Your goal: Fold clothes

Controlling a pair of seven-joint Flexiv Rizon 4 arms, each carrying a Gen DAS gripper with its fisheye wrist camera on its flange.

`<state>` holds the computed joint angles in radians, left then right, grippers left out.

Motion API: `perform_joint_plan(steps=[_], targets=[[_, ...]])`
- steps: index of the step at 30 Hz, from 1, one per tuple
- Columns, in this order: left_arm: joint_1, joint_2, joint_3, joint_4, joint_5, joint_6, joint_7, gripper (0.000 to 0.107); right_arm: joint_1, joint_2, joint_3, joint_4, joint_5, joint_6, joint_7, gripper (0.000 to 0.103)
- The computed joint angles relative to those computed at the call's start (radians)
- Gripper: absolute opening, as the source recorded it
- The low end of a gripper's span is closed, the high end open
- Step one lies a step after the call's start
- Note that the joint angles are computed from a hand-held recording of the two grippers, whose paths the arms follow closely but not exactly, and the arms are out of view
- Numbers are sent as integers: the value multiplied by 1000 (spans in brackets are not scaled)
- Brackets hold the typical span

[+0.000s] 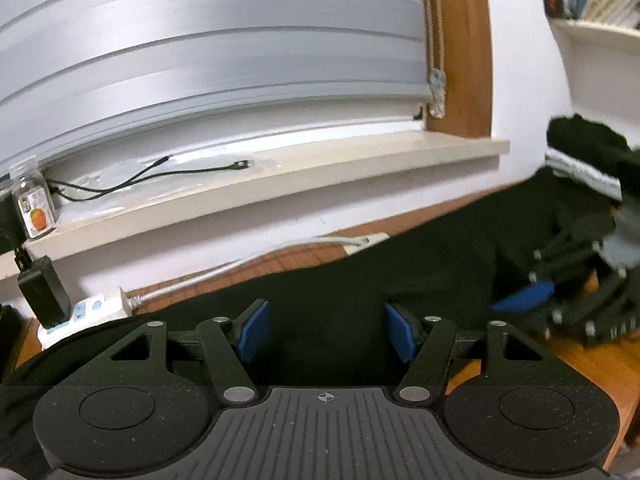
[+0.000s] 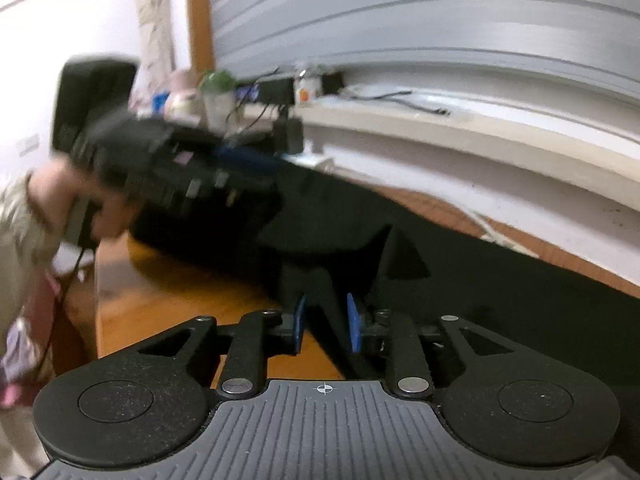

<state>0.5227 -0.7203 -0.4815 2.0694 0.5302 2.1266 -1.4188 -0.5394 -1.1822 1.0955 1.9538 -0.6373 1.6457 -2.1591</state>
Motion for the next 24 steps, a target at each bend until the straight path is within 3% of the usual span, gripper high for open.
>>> perform_joint_plan(steps=[8, 10, 13, 15, 16, 17, 20, 24], targets=[[-14, -10, 16, -8, -25, -10, 15, 70, 35, -5, -18, 5, -48, 41, -17, 28], [-11, -13, 20, 0, -24, 11, 11, 71, 54, -8, -22, 3, -70, 65, -22, 31], [-52, 8, 85, 32, -44, 86, -1, 72, 57, -41, 10, -10, -110, 67, -8, 31], [-85, 25, 142, 61, -54, 151, -18, 74, 52, -75, 51, -32, -124, 38, 6, 23], [-95, 33, 164, 73, -49, 177, -27, 77, 55, -87, 69, -48, -118, 23, 17, 9], [-105, 40, 185, 84, -43, 197, -36, 79, 63, -91, 80, -65, -102, 14, 32, 6], [-128, 60, 237, 108, -27, 223, -54, 80, 98, -86, 85, -116, -44, 15, 86, 6], [-170, 61, 290, 121, -9, 244, -39, 81, 159, -39, 18, -159, 8, 57, 175, 6]])
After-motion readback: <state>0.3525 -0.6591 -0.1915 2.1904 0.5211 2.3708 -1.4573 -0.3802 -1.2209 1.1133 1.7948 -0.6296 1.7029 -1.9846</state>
